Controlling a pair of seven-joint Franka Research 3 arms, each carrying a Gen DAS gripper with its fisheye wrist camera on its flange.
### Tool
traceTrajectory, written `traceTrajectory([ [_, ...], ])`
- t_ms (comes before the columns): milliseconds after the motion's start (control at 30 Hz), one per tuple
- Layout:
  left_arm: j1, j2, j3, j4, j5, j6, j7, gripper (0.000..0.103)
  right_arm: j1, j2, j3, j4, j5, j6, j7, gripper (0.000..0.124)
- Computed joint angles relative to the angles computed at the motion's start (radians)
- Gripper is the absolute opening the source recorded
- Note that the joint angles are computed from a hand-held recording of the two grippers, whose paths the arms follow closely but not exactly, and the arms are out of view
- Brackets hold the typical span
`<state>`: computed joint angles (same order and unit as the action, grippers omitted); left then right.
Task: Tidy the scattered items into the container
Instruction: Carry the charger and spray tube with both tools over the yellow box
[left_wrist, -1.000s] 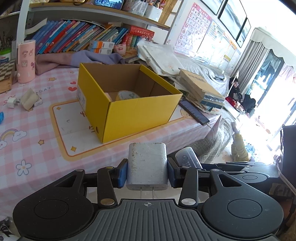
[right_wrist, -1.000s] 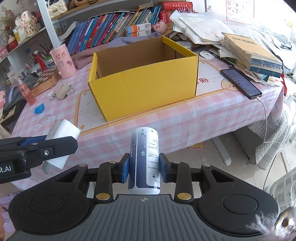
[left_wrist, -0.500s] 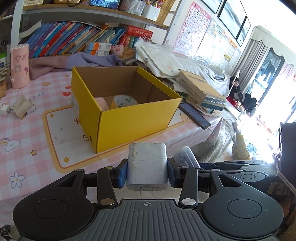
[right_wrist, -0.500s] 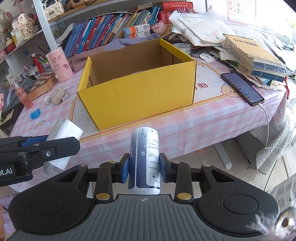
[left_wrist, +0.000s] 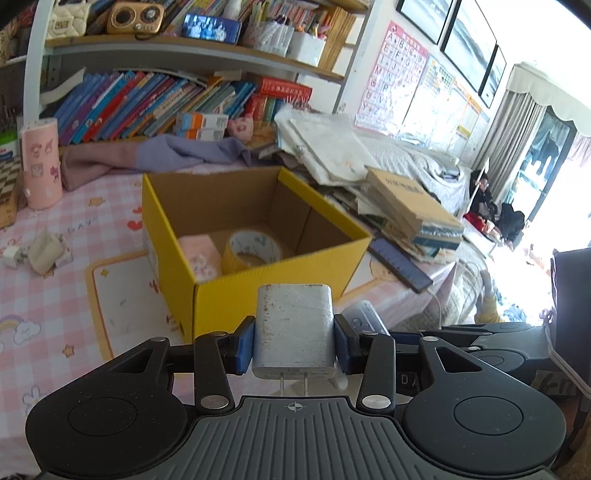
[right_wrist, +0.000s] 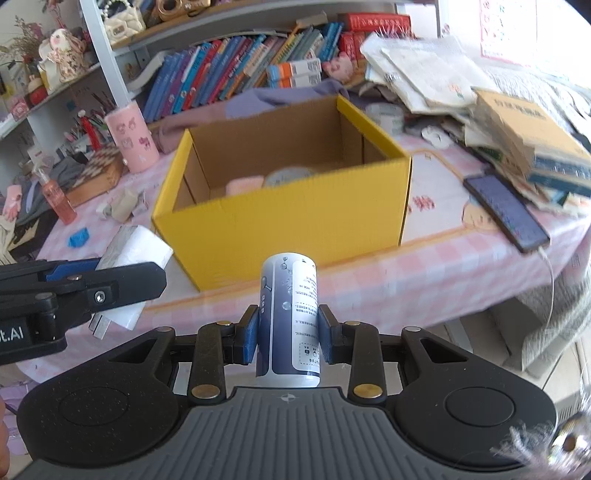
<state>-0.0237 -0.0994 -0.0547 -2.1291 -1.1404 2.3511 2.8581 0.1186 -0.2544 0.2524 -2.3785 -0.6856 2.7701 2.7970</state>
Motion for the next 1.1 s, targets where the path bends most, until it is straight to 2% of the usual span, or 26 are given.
traceTrajectory([
  [267, -0.028, 0.047, -0.036, 0.069, -0.077, 0.077, 0.013, 0.042, -0.05, 0.024, -0.044, 0.047, -0.05, 0.079, -0.096, 0.031],
  [500, -0.043, 0.106, -0.075, 0.139, -0.123, 0.185, -0.006, 0.042, -0.088, 0.083, -0.084, 0.121, -0.047, 0.166, -0.208, 0.031],
  [667, -0.046, 0.163, -0.104, 0.205, -0.111, 0.269, -0.049, 0.042, -0.098, 0.154, -0.119, 0.203, -0.065, 0.214, -0.259, 0.031],
  [800, -0.045, 0.213, -0.132, 0.256, -0.063, 0.341, -0.096, 0.042, -0.07, 0.227, -0.171, 0.274, -0.051, 0.246, -0.33, 0.031],
  [867, -0.044, 0.24, -0.147, 0.278, -0.025, 0.376, -0.126, 0.042, -0.047, 0.267, -0.198, 0.311, -0.013, 0.251, -0.394, 0.031],
  [967, -0.043, 0.274, -0.168, 0.296, 0.068, 0.421, -0.19, 0.042, -0.023, 0.32, -0.221, 0.346, 0.112, 0.262, -0.537, 0.031],
  [1100, -0.039, 0.313, -0.19, 0.306, 0.221, 0.458, -0.297, 0.042, -0.02, 0.378, -0.202, 0.378, 0.327, 0.242, -0.756, 0.031],
])
